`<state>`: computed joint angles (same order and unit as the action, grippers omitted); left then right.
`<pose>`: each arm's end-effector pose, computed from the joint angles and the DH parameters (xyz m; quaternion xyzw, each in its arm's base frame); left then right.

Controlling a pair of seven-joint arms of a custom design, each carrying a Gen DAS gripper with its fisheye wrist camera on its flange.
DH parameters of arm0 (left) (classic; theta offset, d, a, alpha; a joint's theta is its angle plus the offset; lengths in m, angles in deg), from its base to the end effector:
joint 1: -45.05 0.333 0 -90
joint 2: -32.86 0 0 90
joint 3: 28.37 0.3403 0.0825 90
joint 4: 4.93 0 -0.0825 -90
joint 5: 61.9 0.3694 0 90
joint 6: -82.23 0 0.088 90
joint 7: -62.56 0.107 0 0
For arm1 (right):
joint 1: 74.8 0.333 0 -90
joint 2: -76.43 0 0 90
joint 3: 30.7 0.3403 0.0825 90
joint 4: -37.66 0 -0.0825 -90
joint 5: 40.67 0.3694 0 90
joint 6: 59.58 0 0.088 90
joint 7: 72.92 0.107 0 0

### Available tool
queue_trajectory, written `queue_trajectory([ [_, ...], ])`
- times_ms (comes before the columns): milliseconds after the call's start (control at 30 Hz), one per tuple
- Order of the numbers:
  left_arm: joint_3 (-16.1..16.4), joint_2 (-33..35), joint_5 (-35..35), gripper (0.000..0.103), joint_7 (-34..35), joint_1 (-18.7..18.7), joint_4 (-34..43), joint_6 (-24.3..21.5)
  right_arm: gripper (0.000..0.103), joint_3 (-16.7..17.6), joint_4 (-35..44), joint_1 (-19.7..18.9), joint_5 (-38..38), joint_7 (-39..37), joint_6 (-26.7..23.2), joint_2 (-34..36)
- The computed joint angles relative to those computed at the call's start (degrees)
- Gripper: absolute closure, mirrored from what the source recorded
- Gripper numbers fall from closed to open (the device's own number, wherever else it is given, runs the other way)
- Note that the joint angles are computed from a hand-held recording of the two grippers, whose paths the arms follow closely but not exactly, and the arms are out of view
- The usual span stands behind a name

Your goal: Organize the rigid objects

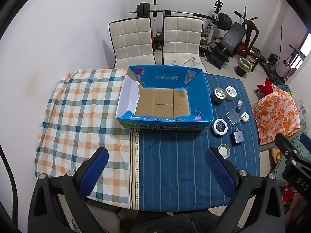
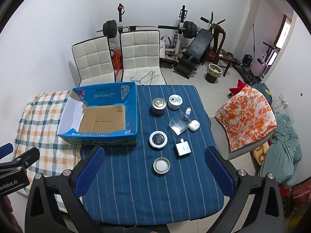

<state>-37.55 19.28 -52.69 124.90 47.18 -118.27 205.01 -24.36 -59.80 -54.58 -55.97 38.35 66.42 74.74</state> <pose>0.4981 -0.0640 0.6369 -0.7845 0.5806 -0.1308 0.1741 0.5209 0.2513 0.6735 -0.7392 0.6091 -0.2104 0.1957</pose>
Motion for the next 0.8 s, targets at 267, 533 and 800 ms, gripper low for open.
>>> queue_trajectory([
  [267, 0.06, 0.15, -0.23, 0.0, 0.37, 0.15, 0.39, -0.01, 0.0, 0.04, 0.07, -0.03, 0.21, -0.26, 0.13, -0.01],
  [533, -0.31, 0.47, 1.24, 0.0, -0.6, 0.02, 0.79, 0.02, 0.0, -0.04, 0.08, -0.29, 0.25, -0.24, 0.13, -0.35],
  [800, -0.02, 0.85, 0.93, 0.0, -0.23, -0.19, 1.48, 0.04, 0.0, -0.07, -0.06, -0.27, 0.23, 0.02, 0.44, -0.38],
])
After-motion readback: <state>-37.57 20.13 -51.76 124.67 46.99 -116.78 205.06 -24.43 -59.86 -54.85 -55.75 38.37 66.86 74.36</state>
